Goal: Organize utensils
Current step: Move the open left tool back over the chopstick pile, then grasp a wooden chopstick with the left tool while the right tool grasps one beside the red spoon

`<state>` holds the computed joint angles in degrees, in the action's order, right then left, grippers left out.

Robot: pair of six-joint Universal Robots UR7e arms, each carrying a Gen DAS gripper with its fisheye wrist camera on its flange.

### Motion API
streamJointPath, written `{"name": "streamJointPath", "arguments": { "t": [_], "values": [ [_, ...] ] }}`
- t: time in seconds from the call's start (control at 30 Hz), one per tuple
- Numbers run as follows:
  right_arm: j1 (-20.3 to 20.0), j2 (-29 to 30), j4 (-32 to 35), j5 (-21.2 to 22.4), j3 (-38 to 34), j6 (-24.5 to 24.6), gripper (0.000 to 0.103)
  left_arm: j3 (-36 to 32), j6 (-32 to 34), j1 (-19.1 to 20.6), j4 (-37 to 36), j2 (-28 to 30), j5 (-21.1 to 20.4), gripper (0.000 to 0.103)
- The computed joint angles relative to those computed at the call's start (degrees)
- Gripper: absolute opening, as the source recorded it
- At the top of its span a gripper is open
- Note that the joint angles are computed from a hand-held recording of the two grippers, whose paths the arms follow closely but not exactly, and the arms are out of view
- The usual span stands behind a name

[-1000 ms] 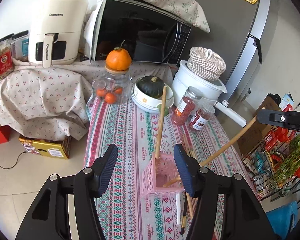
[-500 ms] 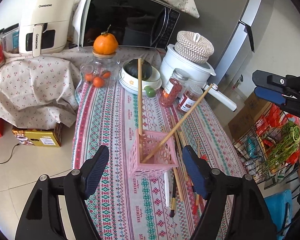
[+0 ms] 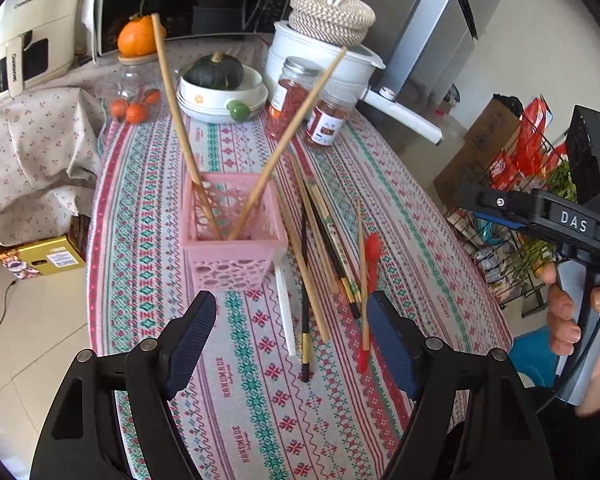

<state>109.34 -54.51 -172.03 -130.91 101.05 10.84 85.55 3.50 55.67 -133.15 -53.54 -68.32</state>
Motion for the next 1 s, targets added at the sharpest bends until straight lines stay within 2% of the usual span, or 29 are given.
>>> {"name": "streamJointPath", "arguments": {
  "t": [0.13, 0.23, 0.3, 0.37, 0.43, 0.53, 0.73, 0.83, 1.0],
  "values": [
    [-2.87, -1.44, -2.68, 1.51, 4.74, 2.15, 0.077, -0.49, -0.68, -0.01, 3.09, 1.73, -1.19, 0.080],
    [-4.78, -2.85, 1.79, 1.34, 6.17, 7.56, 0.077, -0.86, -1.23, 0.15, 3.66, 3.32, -2.17, 0.080],
    [-5.59, -3.59, 2.14, 1.61, 6.80, 8.53, 0.077, -1.05, -1.21, 0.17, 3.02, 4.55, -2.33, 0.078],
    [-6.07, -4.11, 2.45, 1.47, 7.25, 9.34, 0.077, -1.10, -0.79, 0.01, 1.52, 6.04, -1.26, 0.070],
    [-6.58, -4.73, 3.42, 1.99, 7.63, 10.15, 0.077, -1.73, -0.21, -0.06, 0.46, 7.96, 0.12, 0.051],
    [-7.46, -5.40, 4.91, 3.50, 8.04, 10.95, 0.077, -3.03, 0.12, -0.04, -0.86, 11.05, 2.31, 0.036],
    [-8.44, -6.40, 6.79, 3.61, 8.98, 12.18, 0.077, -5.41, 1.24, 0.15, 0.45, 14.80, 6.11, 0.013],
    [-8.75, -7.37, 7.31, 3.32, 9.94, 12.53, 0.077, -5.63, 1.79, -0.17, 2.64, 14.56, 6.09, 0.009],
    [-9.21, -8.61, 7.17, 2.90, 11.05, 12.73, 0.077, -5.27, 1.63, -0.61, 14.44, 12.31, 2.49, 0.010]
  ]
}}
